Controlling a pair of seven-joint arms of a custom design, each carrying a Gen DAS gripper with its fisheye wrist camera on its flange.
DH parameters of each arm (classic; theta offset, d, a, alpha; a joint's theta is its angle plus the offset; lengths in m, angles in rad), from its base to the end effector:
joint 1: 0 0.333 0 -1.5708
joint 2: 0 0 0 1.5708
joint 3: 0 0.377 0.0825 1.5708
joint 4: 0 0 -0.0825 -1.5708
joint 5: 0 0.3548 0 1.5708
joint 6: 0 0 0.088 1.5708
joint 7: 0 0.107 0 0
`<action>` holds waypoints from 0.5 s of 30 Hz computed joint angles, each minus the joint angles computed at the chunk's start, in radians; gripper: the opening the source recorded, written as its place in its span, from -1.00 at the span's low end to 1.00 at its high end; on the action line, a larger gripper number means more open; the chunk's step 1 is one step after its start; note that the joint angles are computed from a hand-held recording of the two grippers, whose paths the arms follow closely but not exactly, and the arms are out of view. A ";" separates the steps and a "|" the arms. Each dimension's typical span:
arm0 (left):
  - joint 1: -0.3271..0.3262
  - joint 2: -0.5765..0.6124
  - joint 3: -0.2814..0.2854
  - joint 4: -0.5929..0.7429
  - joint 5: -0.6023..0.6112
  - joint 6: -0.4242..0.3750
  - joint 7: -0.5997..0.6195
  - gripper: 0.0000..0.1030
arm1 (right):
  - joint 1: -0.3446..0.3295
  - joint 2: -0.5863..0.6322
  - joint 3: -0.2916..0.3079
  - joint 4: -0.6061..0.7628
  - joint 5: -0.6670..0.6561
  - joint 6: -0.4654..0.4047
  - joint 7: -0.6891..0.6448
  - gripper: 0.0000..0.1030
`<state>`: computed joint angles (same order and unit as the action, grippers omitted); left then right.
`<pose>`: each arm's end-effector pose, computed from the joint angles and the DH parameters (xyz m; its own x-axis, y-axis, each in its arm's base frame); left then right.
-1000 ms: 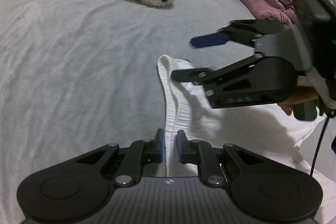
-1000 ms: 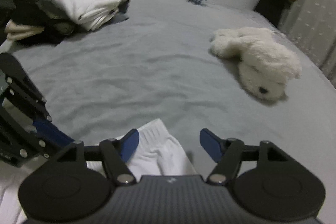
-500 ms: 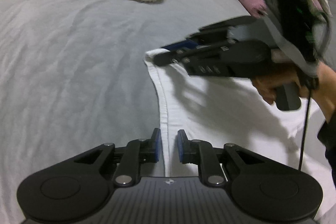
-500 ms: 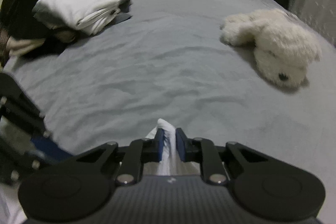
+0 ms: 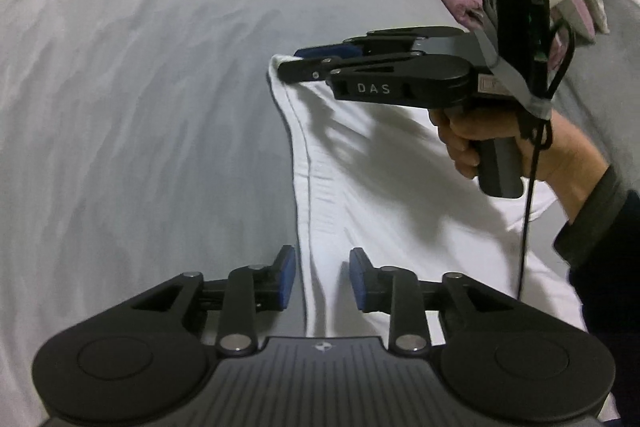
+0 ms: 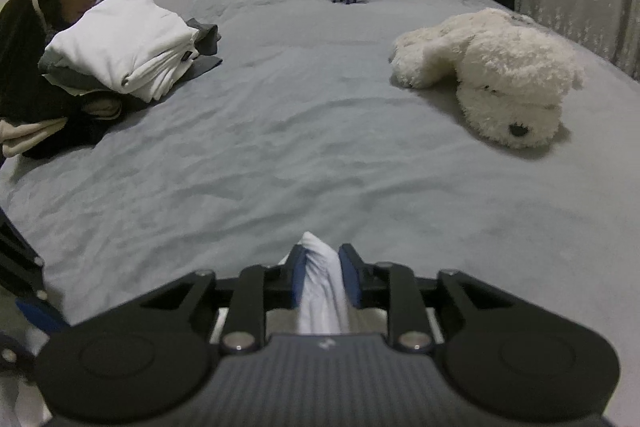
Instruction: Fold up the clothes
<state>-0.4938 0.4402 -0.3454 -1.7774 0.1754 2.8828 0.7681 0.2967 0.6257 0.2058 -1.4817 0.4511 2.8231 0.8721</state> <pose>0.4910 -0.4987 0.4764 -0.2095 -0.8616 0.4623 -0.8958 -0.0204 -0.4439 0.7028 0.3107 0.4567 0.6821 -0.7307 -0.0295 -0.5258 -0.4621 -0.7141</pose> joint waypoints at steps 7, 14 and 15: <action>0.054 -0.025 -0.069 -0.057 -0.083 0.028 0.047 -0.40 | 0.028 -0.025 -0.028 -0.035 -0.014 0.044 0.038 -0.32; 0.018 -0.029 -0.039 -0.042 -0.071 -0.006 0.026 -0.39 | -0.012 -0.084 0.030 -0.119 0.009 0.114 0.010 -0.12; 0.021 -0.033 -0.042 -0.045 -0.076 -0.005 0.027 -0.39 | -0.020 -0.094 0.036 -0.128 0.014 0.111 0.000 -0.18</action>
